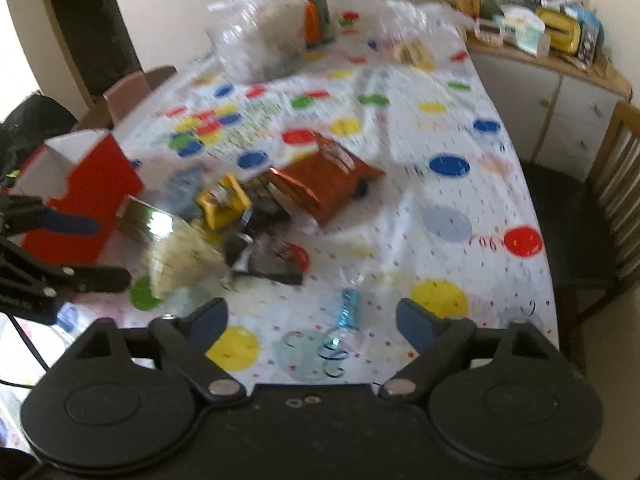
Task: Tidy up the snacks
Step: 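Grasp the cream snack bag with the left tool while the right tool grasps the teal candy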
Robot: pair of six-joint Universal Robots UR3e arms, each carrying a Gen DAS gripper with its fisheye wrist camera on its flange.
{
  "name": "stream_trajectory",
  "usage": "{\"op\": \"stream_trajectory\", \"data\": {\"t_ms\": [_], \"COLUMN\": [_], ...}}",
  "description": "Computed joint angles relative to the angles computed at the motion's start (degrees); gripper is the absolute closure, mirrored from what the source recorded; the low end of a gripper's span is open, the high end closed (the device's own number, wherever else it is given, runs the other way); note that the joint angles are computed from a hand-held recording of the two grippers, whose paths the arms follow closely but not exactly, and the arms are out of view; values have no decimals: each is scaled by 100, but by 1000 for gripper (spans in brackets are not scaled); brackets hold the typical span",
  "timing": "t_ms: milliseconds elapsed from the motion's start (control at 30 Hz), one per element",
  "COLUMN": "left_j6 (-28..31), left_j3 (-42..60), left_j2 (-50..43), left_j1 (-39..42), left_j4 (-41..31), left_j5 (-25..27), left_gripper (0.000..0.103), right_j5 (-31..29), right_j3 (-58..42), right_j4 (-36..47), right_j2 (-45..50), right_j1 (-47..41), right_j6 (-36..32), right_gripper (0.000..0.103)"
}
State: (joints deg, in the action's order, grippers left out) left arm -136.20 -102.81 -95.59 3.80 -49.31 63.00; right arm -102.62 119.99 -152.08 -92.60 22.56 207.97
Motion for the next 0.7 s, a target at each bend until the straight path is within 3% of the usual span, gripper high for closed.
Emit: {"op": "stream_trajectory", "data": {"t_ms": [367, 433, 567, 633, 700], "left_j6": [199, 230, 240, 238, 263], "left_j3": [532, 611, 668, 677, 765], "left_j2": [-914, -998, -1125, -1168, -1219], "left_j1": [-500, -559, -629, -653, -647], "left_j4": [303, 270, 351, 416, 270], "left_j5": [411, 470, 549, 601, 604], "left_gripper": [20, 27, 36, 42, 58], "right_j5": [459, 489, 448, 388, 258], "right_j3": [102, 70, -68, -159, -226], "right_j4": [-348, -362, -356, -269, -263], "right_j2": [609, 698, 885, 981, 1066], "right_j1": [-415, -452, -449, -431, -370], "right_j6": [-300, -331, -440, -457, -467], "right_gripper": [41, 51, 59, 68, 72]}}
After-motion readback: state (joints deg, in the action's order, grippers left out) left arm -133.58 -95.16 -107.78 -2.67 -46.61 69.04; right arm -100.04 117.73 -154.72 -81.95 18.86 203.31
